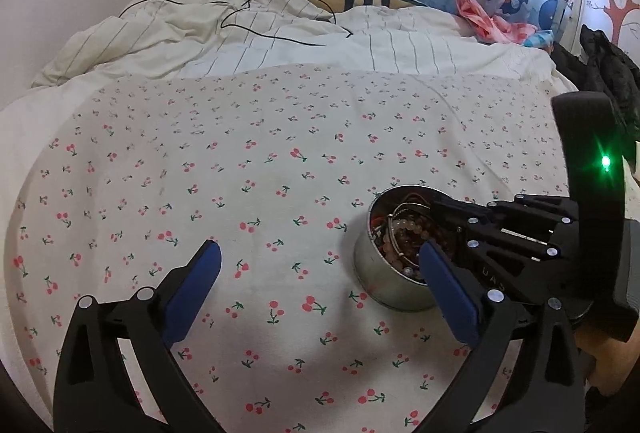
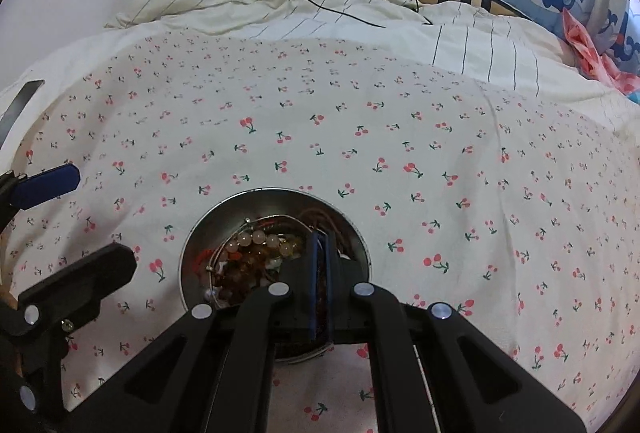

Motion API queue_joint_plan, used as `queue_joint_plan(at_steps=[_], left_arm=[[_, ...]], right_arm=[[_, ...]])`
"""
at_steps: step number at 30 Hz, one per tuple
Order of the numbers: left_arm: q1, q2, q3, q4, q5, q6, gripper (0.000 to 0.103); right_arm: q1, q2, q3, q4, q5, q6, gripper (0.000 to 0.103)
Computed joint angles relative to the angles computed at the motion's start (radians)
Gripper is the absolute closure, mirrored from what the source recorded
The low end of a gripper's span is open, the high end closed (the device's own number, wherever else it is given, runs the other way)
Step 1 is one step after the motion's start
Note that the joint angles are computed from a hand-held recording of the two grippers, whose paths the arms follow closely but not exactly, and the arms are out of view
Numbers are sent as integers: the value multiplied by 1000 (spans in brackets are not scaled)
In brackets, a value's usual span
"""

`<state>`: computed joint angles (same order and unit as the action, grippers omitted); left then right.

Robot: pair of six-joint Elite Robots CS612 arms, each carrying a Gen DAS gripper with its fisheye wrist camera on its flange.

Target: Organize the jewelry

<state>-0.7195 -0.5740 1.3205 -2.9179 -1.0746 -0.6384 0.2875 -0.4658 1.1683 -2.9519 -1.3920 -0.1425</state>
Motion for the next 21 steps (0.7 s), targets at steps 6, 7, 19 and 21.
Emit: queue_joint_plan(at_steps=[6, 7, 19, 21], left_arm=[[-13, -2, 1, 17, 58, 3, 8], [-16, -3, 5, 16, 67, 0, 8], [-49, -6, 38, 53, 132, -28, 8], [-52, -3, 35, 49, 139, -28, 8]], right_arm=[[-15, -63, 123, -120, 17, 26, 83], [-18, -73, 141, -129, 20, 33, 54], [-40, -137, 314, -280, 15, 135, 30], [-37, -134, 314, -291, -9, 128, 29]])
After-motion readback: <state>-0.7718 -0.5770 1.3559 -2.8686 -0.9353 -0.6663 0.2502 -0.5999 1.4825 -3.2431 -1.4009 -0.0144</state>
